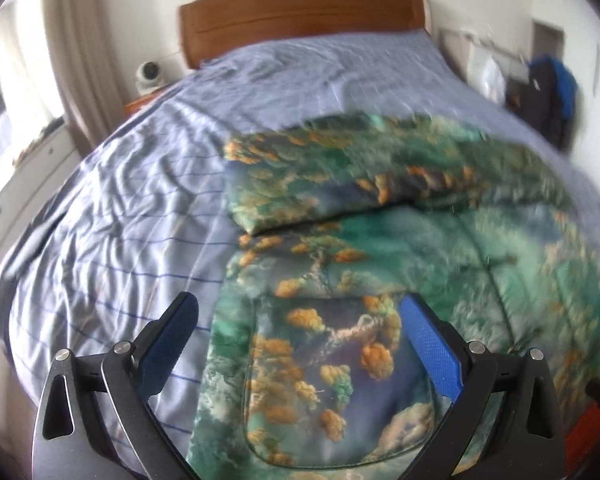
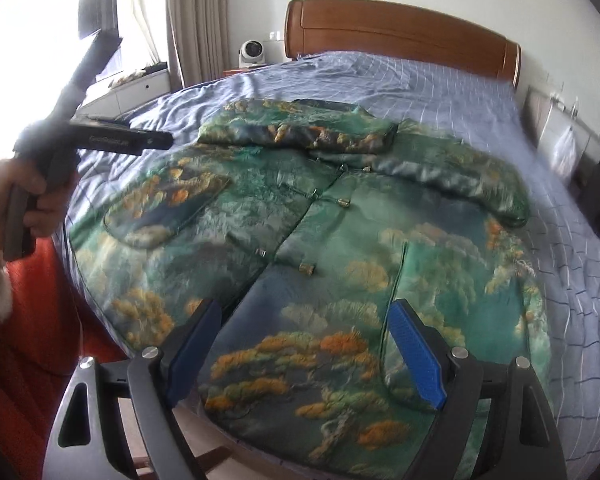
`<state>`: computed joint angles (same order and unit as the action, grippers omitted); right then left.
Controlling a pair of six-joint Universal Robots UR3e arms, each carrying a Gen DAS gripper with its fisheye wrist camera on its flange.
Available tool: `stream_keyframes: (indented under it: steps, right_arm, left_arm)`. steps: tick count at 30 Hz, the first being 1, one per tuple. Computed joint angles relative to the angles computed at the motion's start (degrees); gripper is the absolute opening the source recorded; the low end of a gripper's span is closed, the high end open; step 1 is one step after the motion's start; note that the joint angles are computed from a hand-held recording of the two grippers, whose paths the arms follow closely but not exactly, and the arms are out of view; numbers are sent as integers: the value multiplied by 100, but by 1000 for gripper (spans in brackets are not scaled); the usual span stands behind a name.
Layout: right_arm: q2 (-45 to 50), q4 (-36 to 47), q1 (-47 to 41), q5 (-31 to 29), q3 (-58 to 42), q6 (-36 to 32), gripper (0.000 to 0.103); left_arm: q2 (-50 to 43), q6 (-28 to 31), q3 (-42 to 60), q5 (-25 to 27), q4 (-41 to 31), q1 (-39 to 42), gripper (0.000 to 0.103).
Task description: Fold large clothes
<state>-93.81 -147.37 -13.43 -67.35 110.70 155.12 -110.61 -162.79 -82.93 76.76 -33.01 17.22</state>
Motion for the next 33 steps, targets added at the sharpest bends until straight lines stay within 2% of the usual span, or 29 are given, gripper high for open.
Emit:
stream_keyframes:
  steps: [3,6,7,8,9,10,11,12,13,14,15,16,18,19,21,22,26,27,28,29,30,32,33]
  right_arm:
    - [-74,-145,-151,-18,-131,278,85]
    - [-301,-974,-529,284,326,657,86]
    - [-367,-1395,-636,346,586,719,86]
    - [-391,-1765,-619,177,760,827,86]
    - [-409,-1676,-506,-176,694,980,86]
    - [-525,-1274,-551,-262,551,1179,86]
    - [-863,-1057,-836,103,648,1378,86]
    - [-1287,-1160,-1285,662,985,1320,89]
    - [-1618,-1490,-1565,741,1312,1200,95]
    - [-1752,-1642,-1606,415,1400,1059,96]
    - [-1814,-1648,-1629,57,1387,872,97]
    - [-1879,-1430,-1748,-168,1299,629,97]
    - [-2094,-619,-2462,247,1135,-18,97]
    - [-2044,-80,-2839,459,950,-421,97]
    - [-1678,629,-3080,375,551,-784,97]
    - [-1280,1303,-3190,333,140,-959,97]
    - [-237,2904,-3482,565,-555,-1300,97]
    - [-107,3033,-3481,518,-540,-1347,97]
    - [-15,3230,-3487,520,-520,-1475,97]
    - [91,3318,-3456,543,-479,-1576,96]
    - [178,3353,-3419,548,-481,-1613,92]
    - [371,3533,-3325,513,-605,-1591,90]
    - [407,3537,-3316,529,-620,-1528,90]
  left_arm:
    - [300,-306,-536,-381,379,363,102]
    - [638,-479,-1517,-939,1323,831,102]
    - [778,-549,-1682,-799,1312,893,102]
    - [961,-567,-1669,-739,822,999,102]
    - [1189,-381,-1756,-1159,346,1282,102]
    - [1375,-37,-2006,-1721,210,1625,102]
    - [1436,165,-2164,-1844,292,1763,102]
    - [1414,287,-2252,-1627,469,1778,102]
    - [1301,359,-2201,-1261,542,1716,102]
    - [1120,455,-2005,-1058,344,1704,102]
    - [949,521,-1783,-1077,3,1775,102]
    - [789,616,-1562,-1291,-413,1904,102]
    - [525,926,-1302,-1684,-947,2074,102]
    - [357,1040,-1164,-1655,-1090,2038,102]
    - [78,1226,-1031,-1430,-1194,1921,102]
    - [-9,1279,-951,-1364,-1347,1885,102]
    - [-175,1683,-563,-1424,-2537,1865,99]
    - [-104,1787,-589,-1408,-2641,1849,90]
    - [-7,1975,-618,-1361,-2800,1809,74]
    - [43,2125,-591,-1270,-2957,1746,69]
    - [135,2177,-671,-1112,-2888,1664,68]
    - [310,2231,-920,-1014,-2694,1598,64]
    - [313,2205,-935,-992,-2684,1584,55]
